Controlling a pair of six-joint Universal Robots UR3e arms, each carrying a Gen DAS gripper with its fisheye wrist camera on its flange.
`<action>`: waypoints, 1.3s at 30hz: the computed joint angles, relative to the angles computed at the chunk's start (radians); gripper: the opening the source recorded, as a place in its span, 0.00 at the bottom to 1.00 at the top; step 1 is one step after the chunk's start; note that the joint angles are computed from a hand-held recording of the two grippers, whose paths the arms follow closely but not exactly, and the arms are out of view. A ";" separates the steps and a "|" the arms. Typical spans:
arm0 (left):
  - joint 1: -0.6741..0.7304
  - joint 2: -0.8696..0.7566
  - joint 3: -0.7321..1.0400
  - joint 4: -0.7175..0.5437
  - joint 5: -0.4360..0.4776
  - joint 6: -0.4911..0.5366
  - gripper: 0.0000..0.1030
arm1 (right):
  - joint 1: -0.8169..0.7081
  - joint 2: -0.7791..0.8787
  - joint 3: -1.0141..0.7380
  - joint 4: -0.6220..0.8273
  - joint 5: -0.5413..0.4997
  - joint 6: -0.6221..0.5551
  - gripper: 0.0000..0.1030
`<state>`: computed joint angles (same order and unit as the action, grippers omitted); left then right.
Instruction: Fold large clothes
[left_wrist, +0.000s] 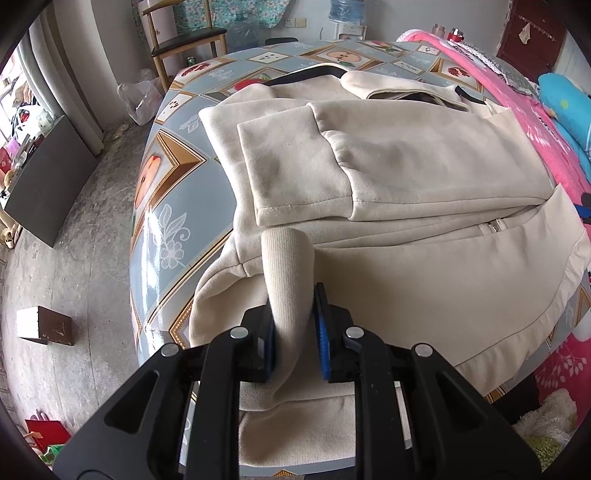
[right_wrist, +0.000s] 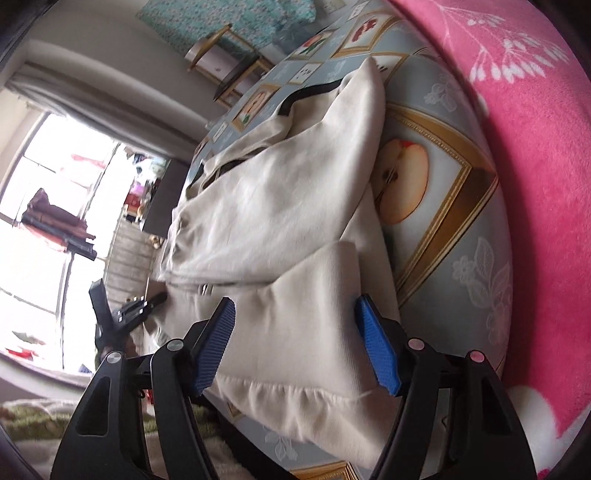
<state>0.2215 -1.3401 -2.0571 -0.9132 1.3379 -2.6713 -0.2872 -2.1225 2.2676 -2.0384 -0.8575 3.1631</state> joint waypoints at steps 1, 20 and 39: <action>-0.001 0.000 0.001 0.000 0.001 0.000 0.17 | 0.014 0.012 -0.007 -0.010 -0.007 -0.012 0.64; 0.002 0.002 -0.010 0.008 -0.008 0.009 0.17 | 0.007 0.098 -0.060 0.140 -0.001 -0.146 0.58; 0.047 0.020 -0.027 -0.008 -0.061 0.046 0.17 | 0.355 0.252 -0.202 -0.102 -0.378 0.156 0.28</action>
<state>0.2689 -1.3202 -2.0840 -0.9213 1.2774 -2.6252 0.0674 -1.8700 2.0655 -2.1407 -1.2351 3.3188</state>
